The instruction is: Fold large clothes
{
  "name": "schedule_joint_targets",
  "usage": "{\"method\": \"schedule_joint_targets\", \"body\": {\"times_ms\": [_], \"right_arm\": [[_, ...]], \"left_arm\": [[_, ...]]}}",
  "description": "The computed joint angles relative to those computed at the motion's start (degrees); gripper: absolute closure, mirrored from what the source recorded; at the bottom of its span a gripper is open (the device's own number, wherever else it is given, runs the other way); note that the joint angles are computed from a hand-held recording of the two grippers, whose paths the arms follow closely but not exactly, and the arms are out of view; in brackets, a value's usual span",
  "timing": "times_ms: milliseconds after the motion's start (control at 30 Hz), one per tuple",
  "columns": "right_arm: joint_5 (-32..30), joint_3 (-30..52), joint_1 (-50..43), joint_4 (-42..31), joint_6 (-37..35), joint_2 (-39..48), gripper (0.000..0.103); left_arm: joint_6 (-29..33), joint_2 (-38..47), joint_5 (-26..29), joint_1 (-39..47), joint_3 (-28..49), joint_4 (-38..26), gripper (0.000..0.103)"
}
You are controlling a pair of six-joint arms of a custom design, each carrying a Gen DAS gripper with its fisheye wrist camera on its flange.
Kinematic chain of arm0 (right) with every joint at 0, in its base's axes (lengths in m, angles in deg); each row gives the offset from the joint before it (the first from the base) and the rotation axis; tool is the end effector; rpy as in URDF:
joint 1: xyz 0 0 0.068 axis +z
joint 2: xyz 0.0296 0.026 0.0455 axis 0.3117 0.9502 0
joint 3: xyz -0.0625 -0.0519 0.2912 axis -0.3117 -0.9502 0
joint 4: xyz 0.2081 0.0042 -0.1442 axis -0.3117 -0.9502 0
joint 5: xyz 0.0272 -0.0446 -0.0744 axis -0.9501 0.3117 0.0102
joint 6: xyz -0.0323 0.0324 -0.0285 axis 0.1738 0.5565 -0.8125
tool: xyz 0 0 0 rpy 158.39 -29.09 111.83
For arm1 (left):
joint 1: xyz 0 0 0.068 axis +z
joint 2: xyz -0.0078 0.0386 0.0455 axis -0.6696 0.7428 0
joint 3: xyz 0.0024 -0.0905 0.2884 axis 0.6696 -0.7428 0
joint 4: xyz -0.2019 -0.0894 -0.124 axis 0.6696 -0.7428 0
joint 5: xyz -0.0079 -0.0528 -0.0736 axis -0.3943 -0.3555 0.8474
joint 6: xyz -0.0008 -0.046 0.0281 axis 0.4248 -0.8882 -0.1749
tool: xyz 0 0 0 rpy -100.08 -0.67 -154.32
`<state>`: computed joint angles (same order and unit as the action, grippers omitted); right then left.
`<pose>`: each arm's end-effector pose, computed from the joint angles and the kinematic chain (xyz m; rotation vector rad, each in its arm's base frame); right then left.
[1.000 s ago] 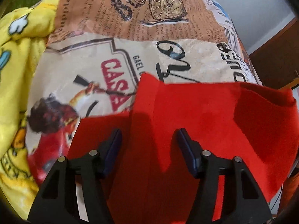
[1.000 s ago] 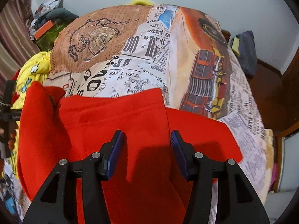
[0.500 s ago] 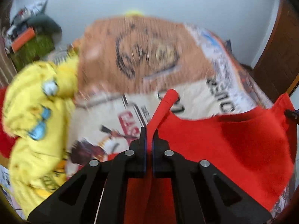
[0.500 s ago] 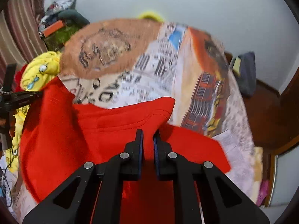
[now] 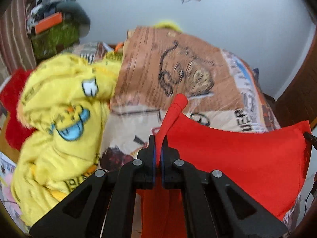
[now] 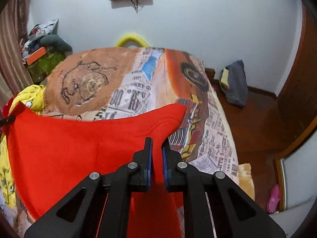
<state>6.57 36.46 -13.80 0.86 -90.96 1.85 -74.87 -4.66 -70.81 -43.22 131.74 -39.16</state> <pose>0.2552 -0.1387 0.3126 -0.2650 2.3575 0.0979 0.2448 -0.0052 0.2565 -0.3209 2.4391 -0.1314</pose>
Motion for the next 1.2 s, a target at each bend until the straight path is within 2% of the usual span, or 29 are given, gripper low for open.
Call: {"method": "schedule_joint_targets", "body": {"times_ms": [167, 367, 533, 667, 767, 833, 967, 1033, 1133, 1200], "right_arm": [[7.0, -5.8, 4.0, 8.4, 1.0, 1.3, 0.095], [7.8, -4.8, 4.2, 8.2, 0.4, 6.3, 0.094], [7.4, -3.2, 2.4, 3.6, -1.6, 5.2, 0.086], [6.4, -3.4, 0.7, -0.3, -6.0, -0.1, 0.085], [1.4, -2.9, -1.0, -6.4, -9.5, -4.0, 0.084], [-1.8, -2.8, -2.0, -10.9, -11.6, -6.7, 0.08], [-5.8, -5.9, -1.8, -16.0, -14.2, -13.3, 0.064], [-6.3, -7.9, 0.3, -17.9, -13.9, -15.7, 0.062], [-5.7, -11.7, 5.2, -19.9, -13.2, -19.2, 0.062], [-2.6, -15.9, 10.2, -18.4, -11.0, -22.1, 0.062]], "left_arm": [[-1.4, 8.1, -1.8, -1.4, -3.6, 5.8, 0.101], [-1.0, 15.4, -3.0, -3.3, -5.7, 9.0, 0.098], [1.3, 13.3, -6.0, -6.3, -6.7, 6.0, 0.096], [2.3, 6.5, -8.6, -10.5, -5.9, -0.9, 0.093], [0.9, -0.4, -7.8, -13.7, -5.0, -5.4, 0.077], [-1.0, -4.1, -8.4, -17.1, -4.0, -7.7, 0.063], [-6.3, -7.8, -10.7, -26.7, -1.3, -11.1, 0.052], [-9.4, -7.0, -11.5, -31.7, -0.5, -11.5, 0.042], [-12.8, -5.5, -12.2, -38.2, -1.5, -9.8, 0.039], [-14.9, -4.0, -12.4, -41.3, -3.0, -8.0, 0.039]]}}
